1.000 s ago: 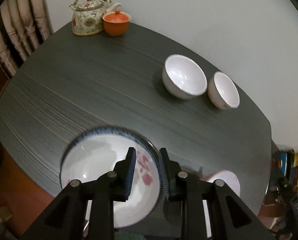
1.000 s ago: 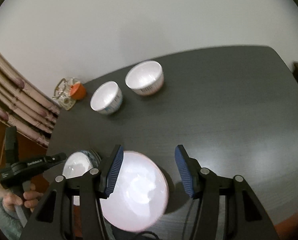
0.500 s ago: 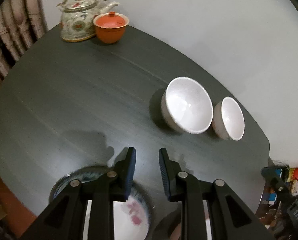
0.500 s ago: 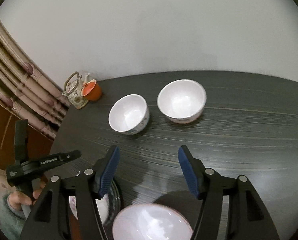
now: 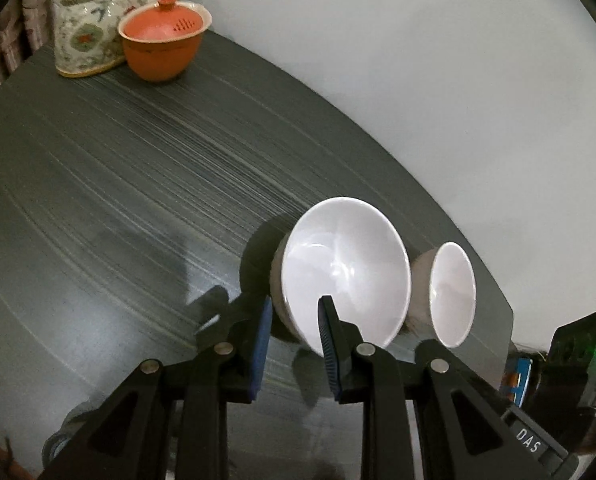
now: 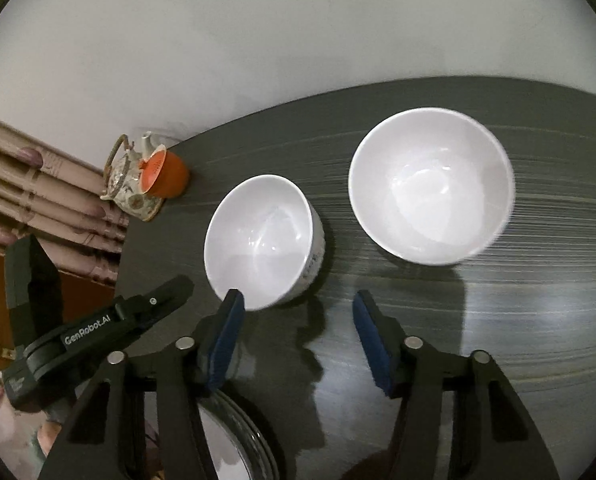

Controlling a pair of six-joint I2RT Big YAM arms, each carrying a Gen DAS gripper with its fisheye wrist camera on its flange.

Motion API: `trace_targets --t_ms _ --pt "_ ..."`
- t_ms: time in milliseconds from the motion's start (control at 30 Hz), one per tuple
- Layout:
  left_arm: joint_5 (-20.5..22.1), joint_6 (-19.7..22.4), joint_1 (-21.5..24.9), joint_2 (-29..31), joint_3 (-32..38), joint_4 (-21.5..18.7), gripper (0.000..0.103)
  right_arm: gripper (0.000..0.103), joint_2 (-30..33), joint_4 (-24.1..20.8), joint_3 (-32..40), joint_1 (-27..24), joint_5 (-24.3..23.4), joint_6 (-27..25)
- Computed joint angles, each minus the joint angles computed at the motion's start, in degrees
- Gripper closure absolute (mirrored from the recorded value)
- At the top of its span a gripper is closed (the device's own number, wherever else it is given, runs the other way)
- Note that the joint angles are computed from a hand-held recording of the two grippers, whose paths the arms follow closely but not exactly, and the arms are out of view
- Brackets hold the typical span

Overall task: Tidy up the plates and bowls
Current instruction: 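Close the left tool and the right tool on the dolphin-print bowl rim, then lift the dolphin-print bowl with both tools toward the pink bowl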

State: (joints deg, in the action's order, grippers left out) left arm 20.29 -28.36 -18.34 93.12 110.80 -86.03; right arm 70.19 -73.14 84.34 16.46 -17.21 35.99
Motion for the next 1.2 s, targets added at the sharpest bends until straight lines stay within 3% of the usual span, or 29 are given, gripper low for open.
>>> trace_targets --t_ms 300,400,467,733,933,1200 --pt "0.0 -0.6 -0.7 2.0 -1.4 0.5 0.079 0.066 5.5 1.9 0.1 0.6 0.4 2.0" --pt "-1.0 -0.7 -1.0 2.0 -1.9 1.1 0.087 0.078 6.3 3.0 -0.5 0.5 0.0 3.0" --pt "-1.6 -0.6 -1.2 1.7 -2.2 1.3 0.087 0.083 6.7 3.6 -0.8 0.4 -0.4 3.0" --pt "-3.3 -0.5 -3.0 -1.4 -1.6 0.3 0.087 0.084 6.2 3.8 -0.9 0.5 -0.8 3.1" --pt "-3.3 -1.0 -5.0 -5.1 -0.3 -1.9 0.087 0.084 1.9 2.1 0.0 0.4 0.5 2.9" --pt "-5.6 -1.6 -10.6 -10.5 1.8 -6.3 0.087 0.084 -5.4 -3.7 2.2 1.4 4.3 3.2"
